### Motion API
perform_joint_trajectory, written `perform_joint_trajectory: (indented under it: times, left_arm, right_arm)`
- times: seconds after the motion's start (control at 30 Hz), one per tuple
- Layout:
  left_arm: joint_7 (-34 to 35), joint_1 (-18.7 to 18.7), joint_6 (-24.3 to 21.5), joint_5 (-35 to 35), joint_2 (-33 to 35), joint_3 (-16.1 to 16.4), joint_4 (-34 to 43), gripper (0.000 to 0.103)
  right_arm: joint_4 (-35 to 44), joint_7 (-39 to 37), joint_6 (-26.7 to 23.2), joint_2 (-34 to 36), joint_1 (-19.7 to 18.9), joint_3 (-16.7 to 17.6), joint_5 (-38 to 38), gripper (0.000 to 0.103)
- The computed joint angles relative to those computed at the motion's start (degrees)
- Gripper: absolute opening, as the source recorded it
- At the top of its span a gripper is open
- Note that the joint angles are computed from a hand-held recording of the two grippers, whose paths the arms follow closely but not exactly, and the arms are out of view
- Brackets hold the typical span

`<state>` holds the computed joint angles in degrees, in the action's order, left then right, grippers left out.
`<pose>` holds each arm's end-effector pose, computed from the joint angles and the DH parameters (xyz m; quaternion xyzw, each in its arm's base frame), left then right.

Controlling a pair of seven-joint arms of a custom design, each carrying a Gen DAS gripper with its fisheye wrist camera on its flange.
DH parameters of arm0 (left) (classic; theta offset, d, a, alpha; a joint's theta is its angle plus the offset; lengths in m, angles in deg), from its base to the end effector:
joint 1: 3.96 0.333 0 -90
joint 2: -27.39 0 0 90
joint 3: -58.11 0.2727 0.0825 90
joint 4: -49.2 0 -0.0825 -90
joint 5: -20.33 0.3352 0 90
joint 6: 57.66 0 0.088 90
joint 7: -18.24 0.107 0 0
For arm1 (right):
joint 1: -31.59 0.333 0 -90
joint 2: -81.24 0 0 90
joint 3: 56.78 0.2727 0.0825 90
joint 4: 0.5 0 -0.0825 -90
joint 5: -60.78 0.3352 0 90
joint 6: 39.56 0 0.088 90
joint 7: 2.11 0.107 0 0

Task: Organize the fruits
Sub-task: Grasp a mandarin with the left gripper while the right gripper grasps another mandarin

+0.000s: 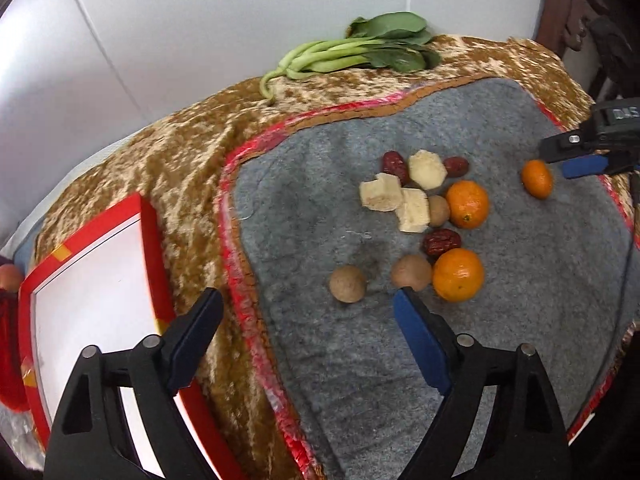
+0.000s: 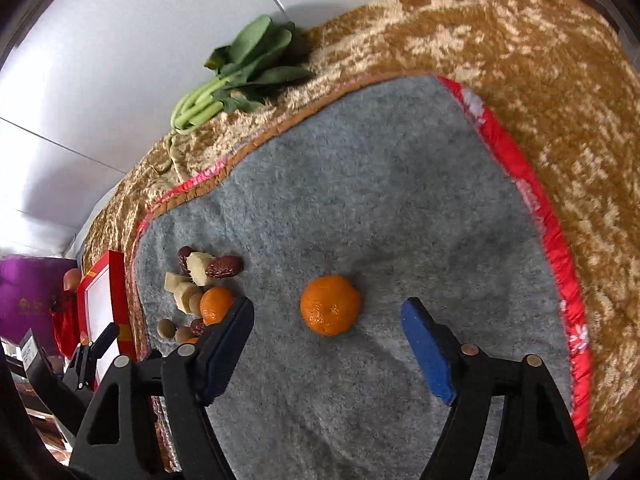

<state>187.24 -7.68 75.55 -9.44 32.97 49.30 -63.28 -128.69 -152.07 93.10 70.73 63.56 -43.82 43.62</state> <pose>0.5424 -0.1276 0.4341 -0.1381 0.9582 -0.2373 0.0802 0.3417 0.3373 0.4516 -0.2130 0.9586 -0.0369 0.1853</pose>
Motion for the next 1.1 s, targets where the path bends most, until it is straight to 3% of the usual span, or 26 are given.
perform_joint_trajectory:
  times: [0.13, 0.23, 0.3, 0.43, 0.57, 0.77, 0.9, 1.1]
  left_arm:
    - [8.6, 1.1, -5.1, -5.5, -2.1, -0.1, -1.3, 0.083]
    - [12.4, 0.2, -5.7, -6.3, -4.5, -0.3, -3.9, 0.083]
    - [12.8, -0.5, -6.4, -5.2, -5.2, -0.4, -4.8, 0.077]
    - [12.3, -1.7, -6.6, -3.3, -6.0, -0.6, -6.2, 0.074]
    - [12.6, -2.2, -10.4, -2.4, -5.0, -0.6, -4.7, 0.068]
    - [11.1, -2.9, -10.9, 0.1, -2.5, -1.0, -2.9, 0.057]
    - [12.3, -2.5, -15.1, -0.4, -2.0, -0.8, -1.2, 0.048]
    - [15.8, -2.5, -16.2, 0.5, -3.5, -0.8, -3.3, 0.045]
  right_arm:
    - [0.6, -2.8, 2.3, 2.2, -0.5, -1.1, 2.0, 0.059]
    - [2.8, -4.7, 1.2, 4.9, -0.6, -1.2, 3.3, 0.058]
    - [4.1, -5.4, 0.2, 5.9, -0.6, -1.1, 3.4, 0.056]
    - [4.2, -5.8, 0.7, 6.6, -0.7, -1.2, 3.6, 0.056]
    - [3.6, -5.3, 1.7, 6.5, -0.8, -1.1, 3.4, 0.056]
    - [1.1, -4.5, 4.0, 4.8, -0.7, -1.0, 3.3, 0.057]
    - [0.3, -4.9, 3.8, 3.9, -0.6, -1.0, 3.6, 0.056]
    - [1.8, -5.2, 3.0, 5.2, -0.6, -1.0, 3.6, 0.056]
